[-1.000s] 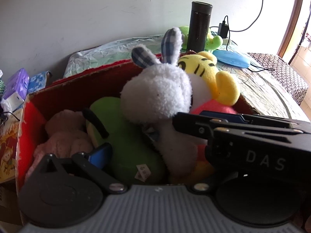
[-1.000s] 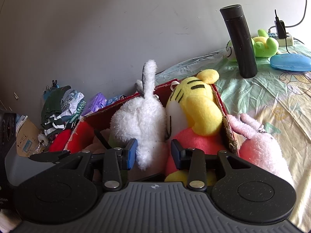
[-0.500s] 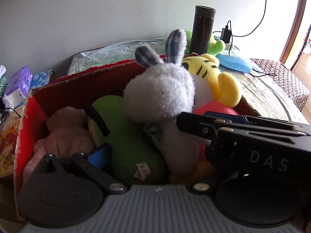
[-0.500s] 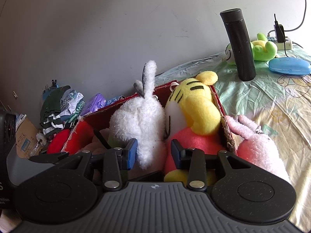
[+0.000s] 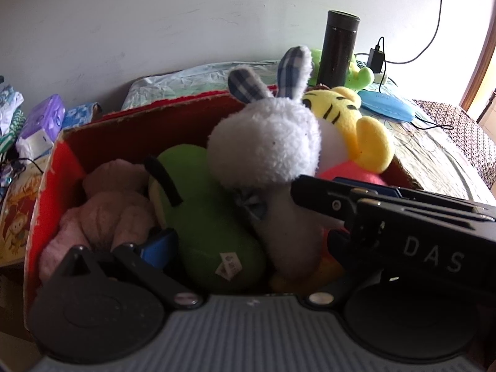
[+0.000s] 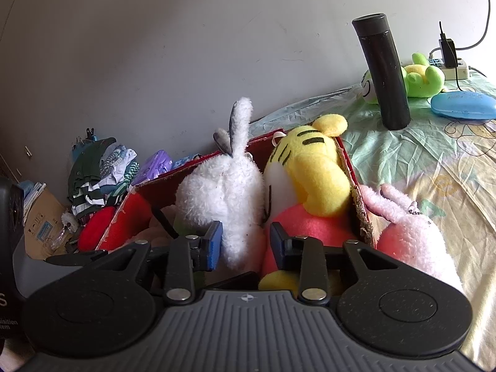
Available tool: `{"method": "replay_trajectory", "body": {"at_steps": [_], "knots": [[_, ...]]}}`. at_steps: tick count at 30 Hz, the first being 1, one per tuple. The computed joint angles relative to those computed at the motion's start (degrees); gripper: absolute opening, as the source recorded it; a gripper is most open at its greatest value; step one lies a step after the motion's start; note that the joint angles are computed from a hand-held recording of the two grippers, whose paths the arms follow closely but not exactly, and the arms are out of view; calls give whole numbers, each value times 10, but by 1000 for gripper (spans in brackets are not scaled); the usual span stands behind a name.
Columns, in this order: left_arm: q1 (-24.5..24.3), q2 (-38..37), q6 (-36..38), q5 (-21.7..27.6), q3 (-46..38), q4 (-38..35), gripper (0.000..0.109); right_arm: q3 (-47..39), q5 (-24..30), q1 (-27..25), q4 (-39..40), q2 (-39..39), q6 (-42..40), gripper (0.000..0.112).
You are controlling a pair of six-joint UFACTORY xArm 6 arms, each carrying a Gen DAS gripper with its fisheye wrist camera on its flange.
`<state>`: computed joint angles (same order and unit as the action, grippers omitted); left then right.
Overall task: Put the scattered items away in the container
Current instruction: 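Press the white bunny down into the box beside the tiger plush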
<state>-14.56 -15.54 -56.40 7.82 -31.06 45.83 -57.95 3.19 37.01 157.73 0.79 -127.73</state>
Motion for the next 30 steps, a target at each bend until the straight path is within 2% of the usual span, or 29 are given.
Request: {"method": "replay_trajectory", "body": {"at_steps": [14,23,27,30], "knots": [[3,-3,-77,4,-1,63,102,5,5,1,-11,-2,5,35],[-8,-6,-113,31,-8,94,102,19,24,0,-39,-10,32,34],[-16,-7,-133,48,-12,107,102,26,33,1,-84,-13,76,33],[-23,-9,-148,62,-14,107,102,32,34,6,-174,-14,165,33]]}}
